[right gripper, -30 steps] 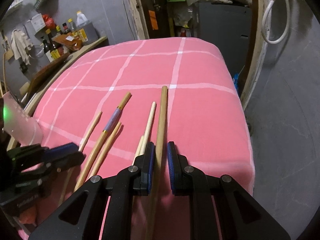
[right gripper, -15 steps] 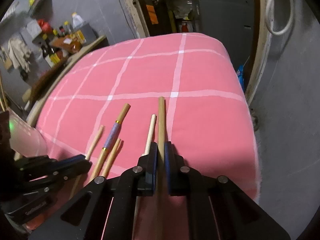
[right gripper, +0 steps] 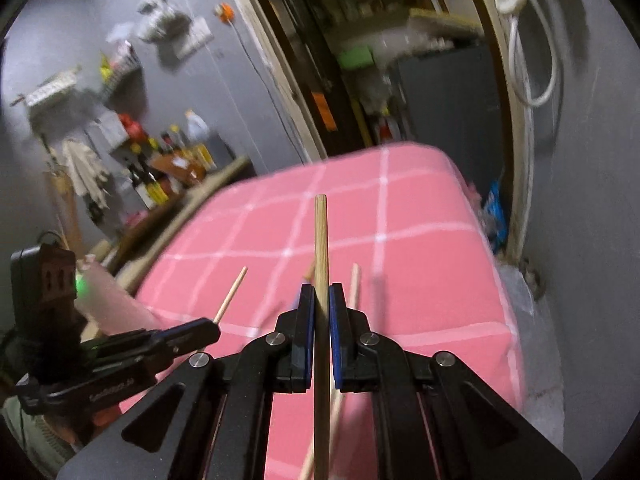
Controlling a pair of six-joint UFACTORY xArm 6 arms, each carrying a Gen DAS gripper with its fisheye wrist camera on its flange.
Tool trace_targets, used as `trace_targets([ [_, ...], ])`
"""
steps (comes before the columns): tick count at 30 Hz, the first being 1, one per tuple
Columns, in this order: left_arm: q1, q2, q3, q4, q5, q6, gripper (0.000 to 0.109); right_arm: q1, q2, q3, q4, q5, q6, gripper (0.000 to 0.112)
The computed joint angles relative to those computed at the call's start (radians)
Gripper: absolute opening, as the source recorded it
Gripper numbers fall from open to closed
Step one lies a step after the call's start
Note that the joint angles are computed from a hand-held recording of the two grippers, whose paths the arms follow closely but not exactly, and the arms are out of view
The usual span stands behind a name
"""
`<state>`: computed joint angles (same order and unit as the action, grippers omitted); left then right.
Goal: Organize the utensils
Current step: 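Lift both held chopsticks and carry them over the white caddy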
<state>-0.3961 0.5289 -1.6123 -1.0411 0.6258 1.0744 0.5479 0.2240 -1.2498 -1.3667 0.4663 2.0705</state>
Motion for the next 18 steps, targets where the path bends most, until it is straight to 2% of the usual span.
trace_targets([
  [3,-0.001,-0.074,0.09,-0.186,-0.059,0.17,0.003,0.052,-0.016,0.0,-0.169,0.07,0.159,0.005],
  [6,0.001,-0.145,0.169,-0.392,-0.093,0.36,0.003,0.108,-0.012,-0.019,-0.298,0.158,0.252,0.005],
  [11,0.024,-0.235,0.252,-0.643,-0.091,0.578,0.003,0.167,0.014,-0.069,-0.444,0.254,0.332,0.005],
  [18,0.077,-0.334,0.329,-0.878,-0.054,0.783,0.003,0.237,0.06,-0.138,-0.571,0.384,0.383,0.005],
])
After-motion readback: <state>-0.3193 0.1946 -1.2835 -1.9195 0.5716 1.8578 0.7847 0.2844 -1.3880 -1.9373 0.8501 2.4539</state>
